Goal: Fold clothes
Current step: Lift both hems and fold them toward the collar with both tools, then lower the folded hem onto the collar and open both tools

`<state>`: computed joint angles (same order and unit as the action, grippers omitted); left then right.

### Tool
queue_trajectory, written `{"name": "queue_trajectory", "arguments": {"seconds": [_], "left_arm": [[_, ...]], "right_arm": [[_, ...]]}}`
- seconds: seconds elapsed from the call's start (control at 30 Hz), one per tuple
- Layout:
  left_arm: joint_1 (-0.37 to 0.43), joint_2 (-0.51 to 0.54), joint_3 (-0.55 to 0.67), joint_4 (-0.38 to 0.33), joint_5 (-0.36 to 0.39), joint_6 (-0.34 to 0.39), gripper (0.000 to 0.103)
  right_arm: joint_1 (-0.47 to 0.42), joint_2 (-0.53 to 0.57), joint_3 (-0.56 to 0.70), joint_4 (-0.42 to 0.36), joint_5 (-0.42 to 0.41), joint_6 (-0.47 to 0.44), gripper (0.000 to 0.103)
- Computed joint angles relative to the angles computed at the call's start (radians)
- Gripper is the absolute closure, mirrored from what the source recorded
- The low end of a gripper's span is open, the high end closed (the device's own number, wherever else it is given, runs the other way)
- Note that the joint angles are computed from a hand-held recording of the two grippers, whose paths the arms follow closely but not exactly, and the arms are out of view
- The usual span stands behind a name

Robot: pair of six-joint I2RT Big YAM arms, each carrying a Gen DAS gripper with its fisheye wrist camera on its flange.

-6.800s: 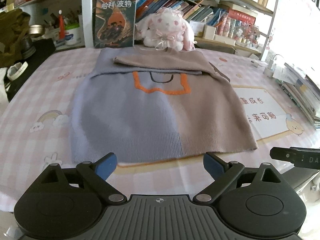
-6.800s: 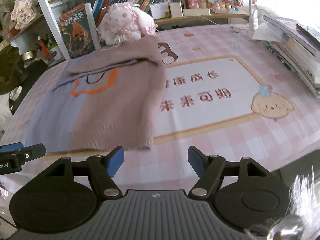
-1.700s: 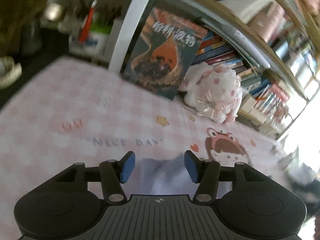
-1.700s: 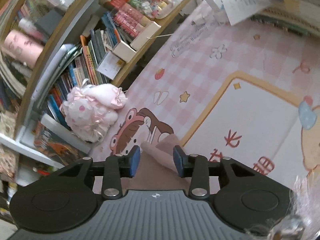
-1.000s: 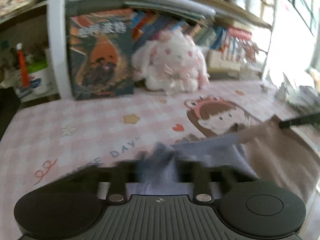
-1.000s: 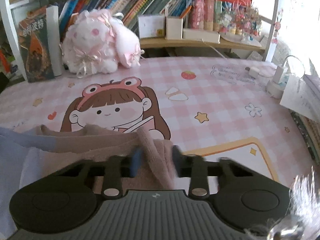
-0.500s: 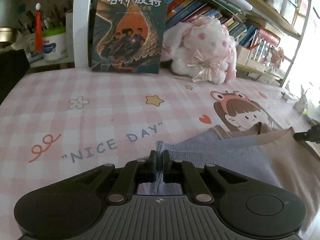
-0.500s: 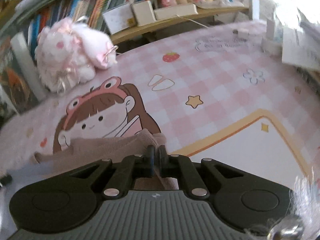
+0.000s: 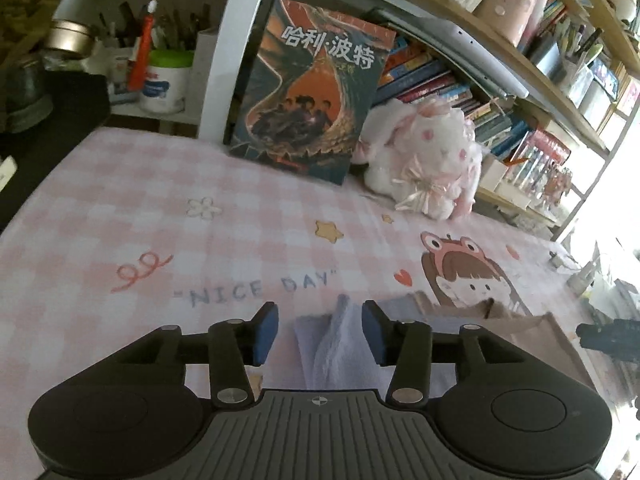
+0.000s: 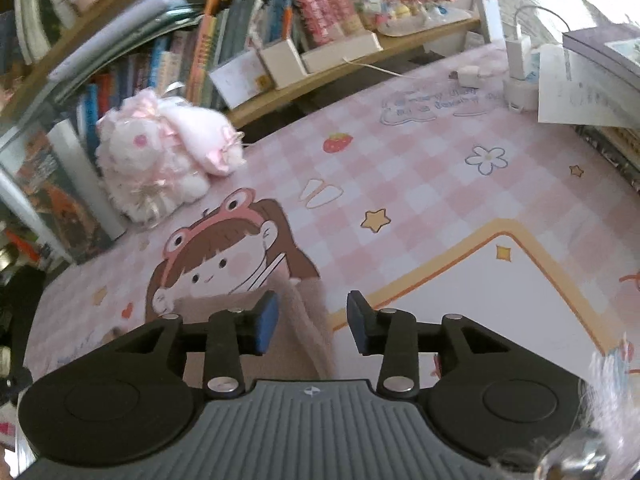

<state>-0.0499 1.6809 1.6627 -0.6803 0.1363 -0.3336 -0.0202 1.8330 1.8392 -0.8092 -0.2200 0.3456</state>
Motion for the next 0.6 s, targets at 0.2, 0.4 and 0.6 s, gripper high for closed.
{"name": "queue_trajectory", "arguments": {"seconds": [0.2, 0.4, 0.6], "left_arm": [[-0.043, -0.032, -0.044, -0.055, -0.080, -0.024, 0.033], [-0.066, 0.027, 0.010, -0.154, -0.132, -0.108, 0.032], [-0.067, 0.037, 0.006, -0.106, -0.035, -0.177, 0.076]], "right_arm": [[0.000, -0.046, -0.066, -0.033, -0.011, -0.132, 0.057], [-0.008, -0.040, -0.082, -0.079, -0.051, -0.150, 0.056], [-0.009, -0.006, -0.047, -0.123, -0.121, -0.120, 0.072]]}}
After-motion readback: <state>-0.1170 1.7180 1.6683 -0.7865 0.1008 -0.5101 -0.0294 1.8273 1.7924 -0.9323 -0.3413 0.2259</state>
